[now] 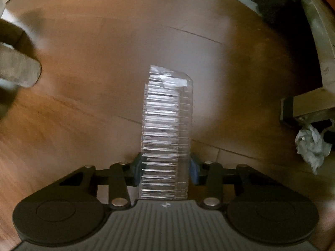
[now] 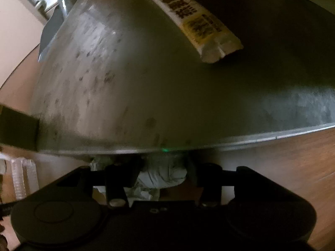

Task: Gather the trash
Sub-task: 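Grasp the clear plastic cup stack with left while right grasps the light-blue tissue, then lift the cup stack and light-blue tissue and carry both to the teal bin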

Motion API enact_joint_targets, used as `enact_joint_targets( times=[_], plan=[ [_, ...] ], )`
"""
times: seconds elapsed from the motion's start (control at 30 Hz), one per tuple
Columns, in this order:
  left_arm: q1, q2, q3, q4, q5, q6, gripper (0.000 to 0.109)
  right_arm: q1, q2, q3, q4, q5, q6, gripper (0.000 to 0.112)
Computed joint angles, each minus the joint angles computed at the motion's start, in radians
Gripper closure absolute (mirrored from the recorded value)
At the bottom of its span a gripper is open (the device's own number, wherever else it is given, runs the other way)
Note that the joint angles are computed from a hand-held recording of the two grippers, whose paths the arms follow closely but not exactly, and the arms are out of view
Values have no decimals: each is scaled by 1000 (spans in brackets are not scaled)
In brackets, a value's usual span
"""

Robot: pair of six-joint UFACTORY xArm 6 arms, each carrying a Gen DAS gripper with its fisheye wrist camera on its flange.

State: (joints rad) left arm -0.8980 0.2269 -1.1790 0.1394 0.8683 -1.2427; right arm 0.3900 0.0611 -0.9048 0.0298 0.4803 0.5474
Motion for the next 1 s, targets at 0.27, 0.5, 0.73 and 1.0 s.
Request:
enact_joint_targets(
  times=[0.27, 0.5, 0.73, 1.0],
  plan=[
    [-33, -28, 15, -28, 15, 16, 68, 39, -51, 8, 34, 104, -127, 93],
    [-88, -95, 49, -42, 26, -7, 68, 52, -155, 44, 42, 157, -207, 96],
    [-142, -162, 28, -31, 89, -79, 68, 35, -382, 104, 80, 296, -264, 96],
    [-207, -293, -30, 90, 261, -236, 68, 40, -605, 62, 34, 452, -245, 96]
  ],
)
